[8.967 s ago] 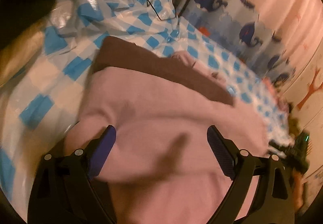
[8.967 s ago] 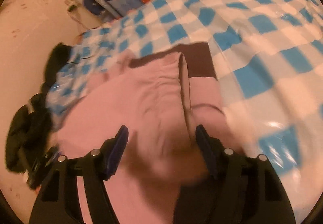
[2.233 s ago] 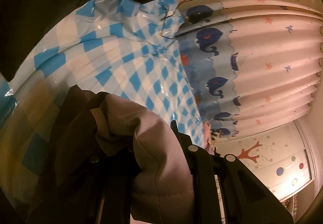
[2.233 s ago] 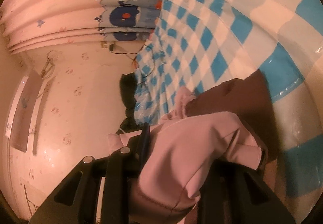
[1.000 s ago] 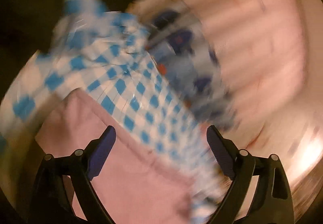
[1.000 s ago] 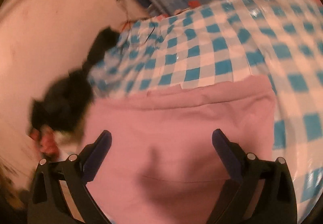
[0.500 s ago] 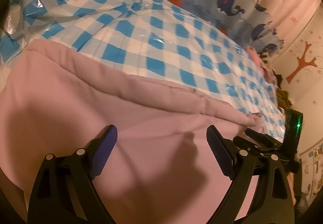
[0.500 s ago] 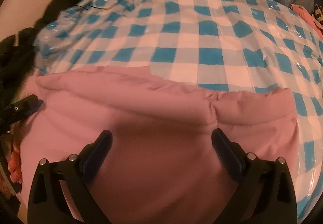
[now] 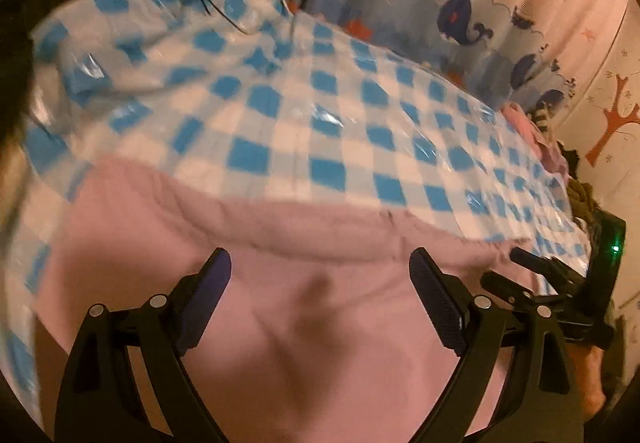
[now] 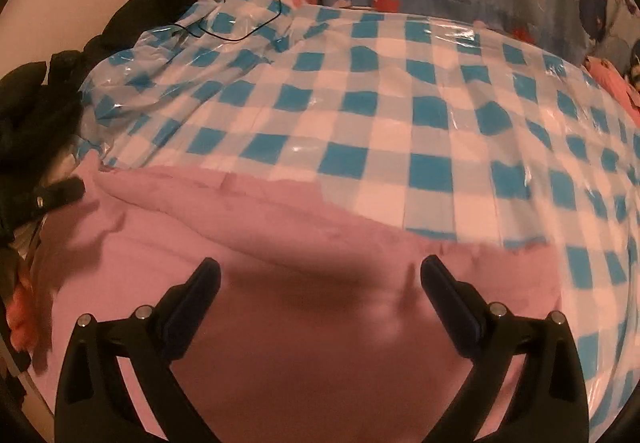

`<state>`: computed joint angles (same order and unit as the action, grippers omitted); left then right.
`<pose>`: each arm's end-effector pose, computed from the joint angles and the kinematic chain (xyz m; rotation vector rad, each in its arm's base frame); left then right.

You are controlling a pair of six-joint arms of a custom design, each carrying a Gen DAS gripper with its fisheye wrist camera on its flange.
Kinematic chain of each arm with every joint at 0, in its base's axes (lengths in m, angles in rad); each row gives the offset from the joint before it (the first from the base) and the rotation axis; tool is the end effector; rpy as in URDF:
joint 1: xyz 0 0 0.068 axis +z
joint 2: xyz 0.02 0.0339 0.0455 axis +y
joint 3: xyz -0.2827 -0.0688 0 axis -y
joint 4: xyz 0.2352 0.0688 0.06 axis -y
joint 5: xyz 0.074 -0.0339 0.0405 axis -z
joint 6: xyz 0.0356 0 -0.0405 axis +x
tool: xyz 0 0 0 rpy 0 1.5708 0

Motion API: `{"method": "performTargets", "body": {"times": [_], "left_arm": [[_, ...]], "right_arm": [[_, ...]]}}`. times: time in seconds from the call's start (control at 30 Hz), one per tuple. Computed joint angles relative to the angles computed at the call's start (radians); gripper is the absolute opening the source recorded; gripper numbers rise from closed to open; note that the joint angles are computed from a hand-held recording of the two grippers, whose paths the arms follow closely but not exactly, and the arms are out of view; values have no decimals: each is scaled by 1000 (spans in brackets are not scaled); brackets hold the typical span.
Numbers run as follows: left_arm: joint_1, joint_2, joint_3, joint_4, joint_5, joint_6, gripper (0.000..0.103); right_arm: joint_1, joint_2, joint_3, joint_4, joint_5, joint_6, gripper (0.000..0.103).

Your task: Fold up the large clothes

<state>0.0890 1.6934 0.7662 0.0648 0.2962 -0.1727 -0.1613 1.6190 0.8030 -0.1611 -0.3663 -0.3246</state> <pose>0.3137 0.0176 0.1599 -0.1832 2.4148 -0.3979 0.2966 -0.0353 0.1768 -0.3409 2.4504 0.2623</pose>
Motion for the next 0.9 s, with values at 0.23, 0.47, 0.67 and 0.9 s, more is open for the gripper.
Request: {"method": "performTargets", "body": {"times": [0.23,0.47,0.67,0.9], "left_arm": [[98,234,98,13,56,-41,87],[39,315,135,8,-39,-18,90],[175,24,-18,-81,107,25,90],[468,-317,-266,-246,229,303,90]], "right_arm": [[44,266,149,2,57,97,96],[64,320,180,-17,85,106,96],[-54,45,83,-169,-55,6,96],[-405,-275,-164,-285,-151,-329,96]]}}
